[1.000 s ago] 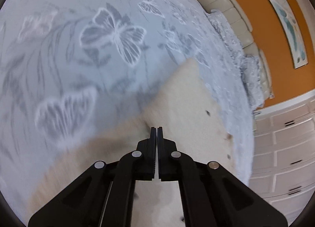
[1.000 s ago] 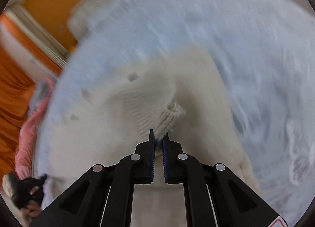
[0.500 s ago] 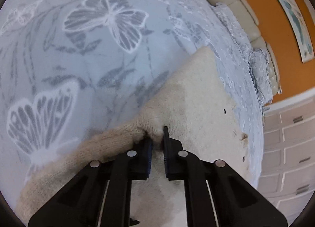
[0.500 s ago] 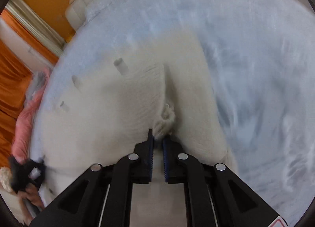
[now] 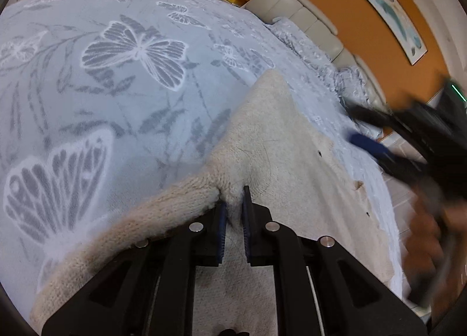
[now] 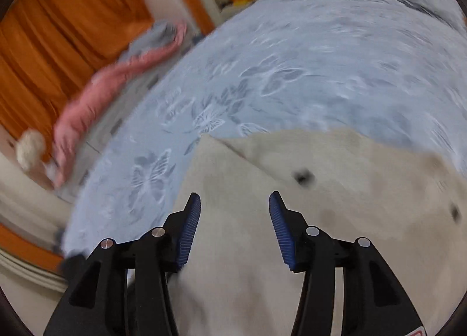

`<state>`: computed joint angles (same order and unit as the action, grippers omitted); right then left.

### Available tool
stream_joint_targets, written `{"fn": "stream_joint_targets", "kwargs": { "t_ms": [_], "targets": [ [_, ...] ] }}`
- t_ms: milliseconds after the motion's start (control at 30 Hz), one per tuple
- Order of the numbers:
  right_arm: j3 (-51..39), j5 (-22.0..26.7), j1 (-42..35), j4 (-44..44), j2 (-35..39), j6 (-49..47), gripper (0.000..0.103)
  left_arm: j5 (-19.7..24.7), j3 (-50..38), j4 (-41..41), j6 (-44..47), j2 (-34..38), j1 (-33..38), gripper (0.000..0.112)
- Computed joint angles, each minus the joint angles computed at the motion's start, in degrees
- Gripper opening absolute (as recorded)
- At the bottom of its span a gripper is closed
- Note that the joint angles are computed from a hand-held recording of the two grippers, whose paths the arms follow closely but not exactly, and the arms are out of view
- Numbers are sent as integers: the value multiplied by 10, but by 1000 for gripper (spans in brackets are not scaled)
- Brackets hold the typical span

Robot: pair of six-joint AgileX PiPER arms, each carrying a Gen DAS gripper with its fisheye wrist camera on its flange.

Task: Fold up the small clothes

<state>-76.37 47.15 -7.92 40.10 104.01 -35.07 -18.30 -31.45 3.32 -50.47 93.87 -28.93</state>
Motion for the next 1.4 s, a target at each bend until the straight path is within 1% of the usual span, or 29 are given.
{"fn": "stream_joint_targets", "kwargs": {
  "t_ms": [100, 133, 167, 200, 233, 267, 300, 367, 433, 467, 500, 567, 600, 633, 700, 733, 800, 833, 867, 933, 967, 1000, 1033, 1067, 1133, 1267, 1333, 1367, 1400],
  "targets": [
    [-149, -4, 90, -101, 122, 97, 57, -12, 4, -46, 44, 3, -10, 10],
    [-172, 11, 104, -122, 143, 112, 58, -20, 7, -45, 41, 5, -11, 10],
    [-214, 32, 113, -138, 173, 125, 50, -28, 10, -36, 32, 6, -9, 10],
    [-232, 42, 122, -148, 191, 129, 32, -37, 14, -26, 22, 7, -7, 10],
    [-239, 48, 126, -140, 202, 110, 5, -48, 20, -26, 20, 8, -7, 10],
    [-234, 40, 128, -136, 199, 97, 3, -55, 24, -31, 24, 9, -9, 10],
    [-207, 18, 128, -117, 181, 74, 3, -62, 27, -36, 28, 9, -10, 10],
    [-208, -3, 118, -70, 166, 34, 2, -69, 30, -53, 42, 9, -15, 10],
    [-228, -17, 120, -65, 168, 45, 0, -81, 41, -74, 58, 8, -23, 10],
    [-248, -30, 126, -83, 181, 66, 0, -82, 45, -85, 66, 6, -28, 10],
    [-286, -20, 130, -114, 209, 104, 0, -81, 46, -92, 71, 4, -31, 9],
    [-368, 39, 150, -211, 276, 194, 0, -81, 48, -98, 73, 2, -35, 10],
    [-380, 50, 159, -245, 297, 214, 0, -85, 51, -92, 67, 2, -34, 10],
    [-370, 39, 160, -256, 296, 212, 0, -89, 52, -85, 60, 3, -32, 10],
    [-298, -15, 147, -208, 247, 207, 3, -95, 54, -76, 52, 6, -29, 10],
    [-254, -36, 126, -151, 208, 185, 11, -94, 53, -73, 49, 5, -28, 10],
    [-185, -46, 84, -36, 158, 85, 36, -97, 54, -76, 52, 6, -29, 10],
    [-162, -45, 70, -2, 144, 46, 58, -97, 54, -81, 55, 6, -30, 10],
    [-151, -33, 62, 9, 138, 24, 67, -95, 53, -86, 60, 6, -32, 10],
    [-160, -3, 68, -28, 152, 27, 67, -93, 52, -91, 64, 6, -34, 10],
    [-161, -6, 82, -55, 159, 37, 59, -92, 51, -95, 67, 7, -35, 10],
    [-164, -10, 100, -87, 172, 48, 45, -89, 50, -100, 72, 7, -36, 10],
    [-177, -7, 116, -117, 188, 65, 15, -85, 47, -109, 80, 7, -39, 10],
    [-183, -7, 126, -133, 195, 80, 12, -81, 45, -116, 87, 6, -41, 10],
    [-188, -44, 146, -161, 204, 111, 9, -71, 38, -143, 114, 7, -49, 10],
    [-258, 1, 154, -215, 226, 204, 12, -44, 24, -162, 135, 2, -49, 10],
    [-210, -6, 129, -165, 177, 168, 14, -15, 16, -138, 116, -10, -39, 10],
    [-153, -26, 104, -116, 130, 116, 15, 3, 12, -149, 128, -22, -39, 11],
    [-96, -28, 67, -77, 77, 59, 18, 27, 9, -178, 163, -39, -43, 16]
  ]
}}
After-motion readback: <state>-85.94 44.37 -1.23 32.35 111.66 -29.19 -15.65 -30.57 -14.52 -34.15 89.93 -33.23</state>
